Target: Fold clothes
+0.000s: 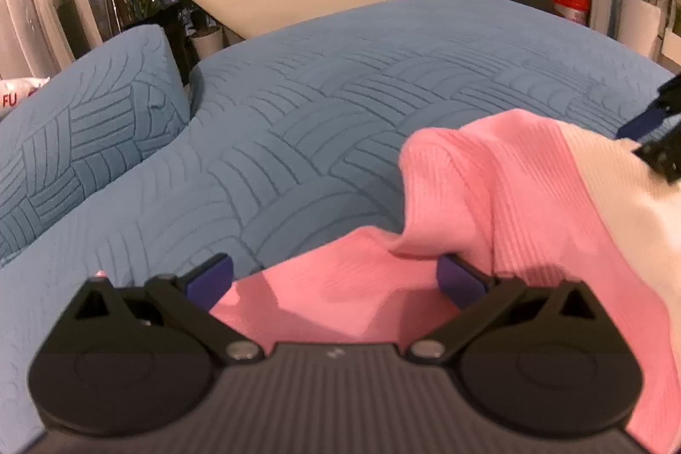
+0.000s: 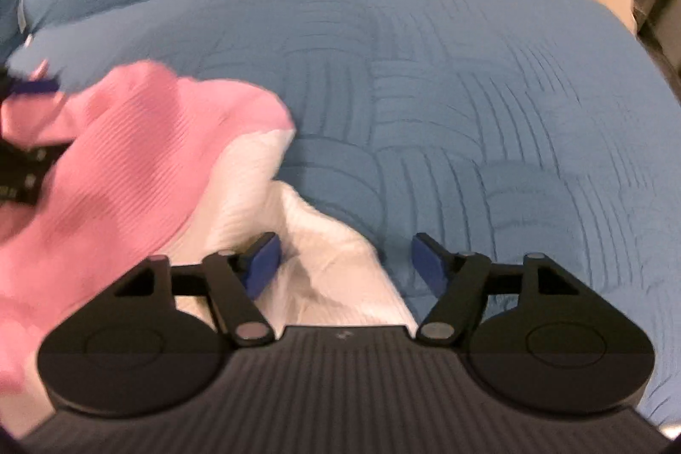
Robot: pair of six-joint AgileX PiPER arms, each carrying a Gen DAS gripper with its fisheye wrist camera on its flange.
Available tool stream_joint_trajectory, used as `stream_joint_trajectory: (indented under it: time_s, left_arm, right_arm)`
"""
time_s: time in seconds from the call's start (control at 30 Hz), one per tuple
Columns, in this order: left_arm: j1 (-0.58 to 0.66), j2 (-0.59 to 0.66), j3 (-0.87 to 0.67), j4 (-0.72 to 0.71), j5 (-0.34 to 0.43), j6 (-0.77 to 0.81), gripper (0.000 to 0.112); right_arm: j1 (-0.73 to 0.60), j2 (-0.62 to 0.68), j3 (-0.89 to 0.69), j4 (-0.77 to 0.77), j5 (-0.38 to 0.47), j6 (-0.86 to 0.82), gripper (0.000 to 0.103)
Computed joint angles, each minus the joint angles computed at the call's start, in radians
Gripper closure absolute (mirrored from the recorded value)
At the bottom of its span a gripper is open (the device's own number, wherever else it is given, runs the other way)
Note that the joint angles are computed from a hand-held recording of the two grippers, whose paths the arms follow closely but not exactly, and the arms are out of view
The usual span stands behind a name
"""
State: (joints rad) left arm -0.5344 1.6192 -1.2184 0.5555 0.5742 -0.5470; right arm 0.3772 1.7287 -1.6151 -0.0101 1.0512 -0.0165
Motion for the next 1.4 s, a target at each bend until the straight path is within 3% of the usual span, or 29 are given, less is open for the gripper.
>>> stream_joint_trajectory:
  time_s: [0.03, 0.07, 0.17, 0.33, 0.43, 0.47, 0.5, 0.53, 0.6, 0.7, 0.73, 0.93, 1.07, 1.2, 1.3, 1.4]
  left_arm:
    - [-0.001, -0.001, 0.001, 0.005, 0.000, 0.000, 0.009]
    - [-0.001, -0.003, 0.002, 0.008, -0.001, -0.001, 0.009]
    - [0.003, -0.009, 0.003, 0.014, -0.011, -0.010, 0.009]
    - [-0.006, -0.040, 0.031, 0.118, -0.049, -0.146, 0.009]
    - [-0.011, -0.033, 0.030, 0.153, -0.040, -0.185, 0.009]
    - [-0.013, -0.025, 0.028, 0.152, -0.034, -0.179, 0.009]
    - [-0.014, -0.013, 0.023, 0.140, -0.025, -0.158, 0.009]
    - [-0.018, 0.000, 0.019, 0.130, -0.016, -0.141, 0.009]
    - [-0.028, 0.002, 0.042, 0.187, -0.034, -0.187, 0.009]
    - [-0.026, -0.010, 0.035, 0.168, -0.025, -0.179, 0.009]
    - [-0.022, -0.014, 0.030, 0.153, -0.022, -0.175, 0.009]
    - [-0.033, -0.045, 0.035, 0.166, -0.031, -0.157, 0.009]
    - [-0.067, -0.063, 0.066, 0.296, -0.028, -0.227, 0.009]
    - [-0.060, -0.045, 0.045, 0.239, -0.016, -0.195, 0.009]
    - [-0.066, -0.048, 0.050, 0.230, -0.021, -0.180, 0.009]
    - [-0.061, -0.050, 0.058, 0.233, -0.029, -0.167, 0.009]
  right_arm:
    - [0.006, 0.032, -0.049, 0.030, 0.025, -0.006, 0.084]
    - [-0.004, 0.043, -0.084, 0.033, 0.059, -0.039, 0.090]
    - [0.008, 0.102, -0.203, 0.004, 0.143, -0.091, 0.092]
    - [0.067, 0.119, -0.310, -0.367, 0.124, -0.023, 0.093]
    - [0.095, 0.111, -0.263, -0.584, 0.071, 0.086, 0.093]
    - [0.107, 0.108, -0.210, -0.681, 0.037, 0.164, 0.098]
    - [0.108, 0.114, -0.172, -0.753, 0.023, 0.219, 0.095]
    - [0.111, 0.130, -0.154, -0.785, 0.033, 0.263, 0.092]
    - [0.090, 0.198, -0.094, -0.752, 0.105, 0.369, 0.096]
    - [0.122, 0.119, 0.074, -0.848, 0.015, 0.530, 0.087]
    - [0.119, 0.104, 0.085, -0.839, 0.001, 0.552, 0.081]
    - [0.133, 0.046, 0.041, -0.874, -0.023, 0.713, 0.073]
    - [0.148, 0.026, -0.045, -0.776, -0.058, 0.665, 0.071]
    - [0.185, 0.052, -0.160, -0.662, -0.022, 0.548, 0.061]
    - [0.189, 0.084, -0.250, -0.535, 0.001, 0.408, 0.060]
    - [0.193, 0.113, -0.325, -0.490, 0.030, 0.381, 0.060]
